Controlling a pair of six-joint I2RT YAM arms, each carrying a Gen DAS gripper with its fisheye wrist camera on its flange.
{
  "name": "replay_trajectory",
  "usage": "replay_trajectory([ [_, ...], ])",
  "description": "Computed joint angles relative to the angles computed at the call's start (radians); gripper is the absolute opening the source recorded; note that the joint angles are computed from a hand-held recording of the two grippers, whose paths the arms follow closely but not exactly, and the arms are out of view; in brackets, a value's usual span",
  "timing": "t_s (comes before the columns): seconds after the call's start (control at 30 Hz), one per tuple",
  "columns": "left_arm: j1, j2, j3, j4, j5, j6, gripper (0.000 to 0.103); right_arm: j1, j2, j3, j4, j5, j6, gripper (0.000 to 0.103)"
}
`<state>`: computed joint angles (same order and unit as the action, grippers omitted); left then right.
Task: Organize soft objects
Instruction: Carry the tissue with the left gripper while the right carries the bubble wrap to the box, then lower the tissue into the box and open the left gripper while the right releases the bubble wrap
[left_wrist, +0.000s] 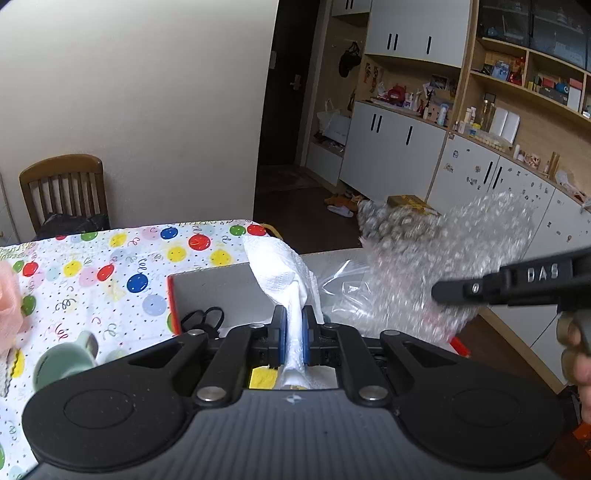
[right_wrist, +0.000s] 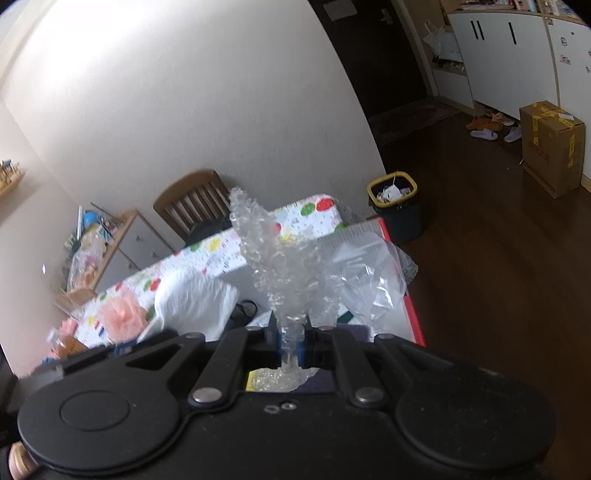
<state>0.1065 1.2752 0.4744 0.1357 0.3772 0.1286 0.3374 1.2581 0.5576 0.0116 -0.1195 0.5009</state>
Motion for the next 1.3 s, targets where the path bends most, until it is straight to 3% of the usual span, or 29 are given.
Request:
replay_trajectory([
  [0.17,-0.045,0.126,0.027,0.077,-0.069,-0.042,0.008,0.003,0.098,0.043,-0.022,0.016,-0.068,0.006],
  [0.4,-0.054,0.242,0.05,0.128,-0.081,-0.061,0.008,0.031,0.214,0.097,-0.025,0.051,-0.139,0.006],
  [1.0,-0.068,0.376,0.115,0.091,-0.161,-0.021,0.008,0.046,0.303,0.154,-0.071,0.112,-0.286,0.008],
  [1.3,-0.084,0.373,0.118,0.066,-0.189,0.004,0.009,0.031,0.289,0.15,-0.072,0.105,-0.306,0.017],
])
